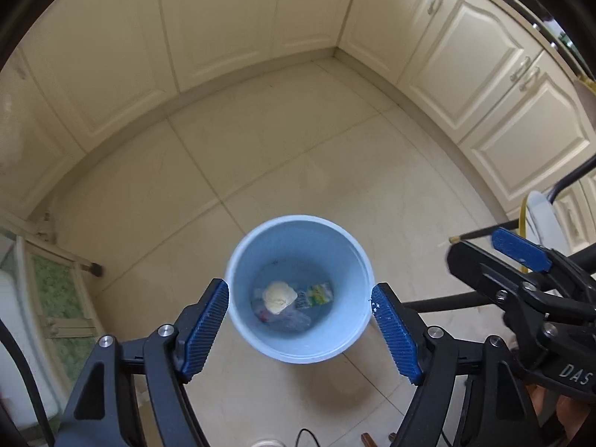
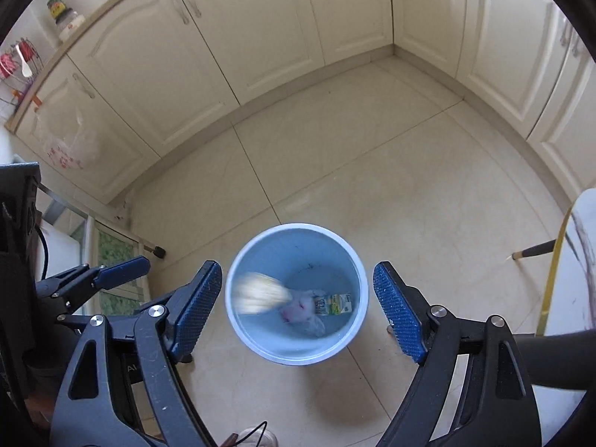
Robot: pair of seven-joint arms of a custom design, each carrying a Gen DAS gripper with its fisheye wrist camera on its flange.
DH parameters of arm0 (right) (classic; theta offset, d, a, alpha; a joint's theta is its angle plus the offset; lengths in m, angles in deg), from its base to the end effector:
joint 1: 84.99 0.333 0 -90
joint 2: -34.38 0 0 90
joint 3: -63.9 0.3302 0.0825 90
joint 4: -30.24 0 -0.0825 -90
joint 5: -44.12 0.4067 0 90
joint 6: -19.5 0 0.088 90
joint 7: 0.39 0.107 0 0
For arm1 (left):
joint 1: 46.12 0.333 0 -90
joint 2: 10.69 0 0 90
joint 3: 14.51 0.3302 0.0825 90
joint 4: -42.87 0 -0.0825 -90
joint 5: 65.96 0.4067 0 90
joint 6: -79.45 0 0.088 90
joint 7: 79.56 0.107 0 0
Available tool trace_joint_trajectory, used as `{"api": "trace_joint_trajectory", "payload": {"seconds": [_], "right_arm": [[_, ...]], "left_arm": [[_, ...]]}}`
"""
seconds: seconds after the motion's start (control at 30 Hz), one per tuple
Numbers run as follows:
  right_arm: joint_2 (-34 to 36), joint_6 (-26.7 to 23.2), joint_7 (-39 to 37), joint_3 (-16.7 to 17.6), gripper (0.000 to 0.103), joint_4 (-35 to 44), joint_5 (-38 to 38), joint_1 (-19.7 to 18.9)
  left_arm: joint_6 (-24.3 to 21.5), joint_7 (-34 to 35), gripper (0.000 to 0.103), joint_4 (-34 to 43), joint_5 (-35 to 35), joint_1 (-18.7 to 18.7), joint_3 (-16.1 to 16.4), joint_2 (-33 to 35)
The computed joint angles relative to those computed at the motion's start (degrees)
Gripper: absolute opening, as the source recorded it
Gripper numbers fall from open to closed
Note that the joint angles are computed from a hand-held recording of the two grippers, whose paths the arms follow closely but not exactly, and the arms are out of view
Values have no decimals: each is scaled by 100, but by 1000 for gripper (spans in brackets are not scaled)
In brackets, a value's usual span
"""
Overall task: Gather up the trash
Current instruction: 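Carry the bun and bag over the blue bin and open both tools, then move both tools back toward the table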
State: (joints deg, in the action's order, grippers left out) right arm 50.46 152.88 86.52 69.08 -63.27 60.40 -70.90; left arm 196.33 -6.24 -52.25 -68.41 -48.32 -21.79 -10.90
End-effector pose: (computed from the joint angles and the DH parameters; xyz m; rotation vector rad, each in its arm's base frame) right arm 0.6664 0.2309 0.5079 -2.0765 1.6482 -0.0450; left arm 0.6064 -0.1038 0.6446 -2.2090 1.9243 -0.5147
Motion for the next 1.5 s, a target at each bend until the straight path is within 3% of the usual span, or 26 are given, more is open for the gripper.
{"api": "trace_joint_trajectory", "payload": {"seconds": [0.17, 0.4, 0.63, 0.77, 0.83, 1.13, 1.37, 1.5], "right_arm": [[-375, 25, -128, 43, 83, -90, 213, -25], [-1418, 404, -67, 46, 87, -547, 197, 189], [-2932, 841, 338, -12, 94, -1210, -394, 319], [-3822, 914, 664, 11, 97, -1500, -895, 185], [-4209, 883, 877, 73, 103, -1584, -1185, 57], [-5678, 436, 1304, 127, 103, -1626, -1814, -369], [-6447, 62, 1378, -2, 103, -1552, -1974, -708], [-6641, -22, 1309, -47, 103, -1461, -2045, -864]], "left_arm": [[-4, -363, 75, -255, 429, -35, -50, -709], [38, -900, 79, -632, 1174, -9, -278, -2007], [141, -1403, 88, -516, 1738, -54, -769, -3011], [177, -1762, 94, -633, 1874, -139, -1156, -3697], [278, -1879, 96, -648, 1906, -198, -1336, -3960], [524, -2150, 102, -1328, 1720, -524, -1812, -5479], [-2, -2097, 102, -1279, 1413, -707, -2082, -6535], [-9, -1866, 102, -1290, 1333, -739, -2186, -6945]]}}
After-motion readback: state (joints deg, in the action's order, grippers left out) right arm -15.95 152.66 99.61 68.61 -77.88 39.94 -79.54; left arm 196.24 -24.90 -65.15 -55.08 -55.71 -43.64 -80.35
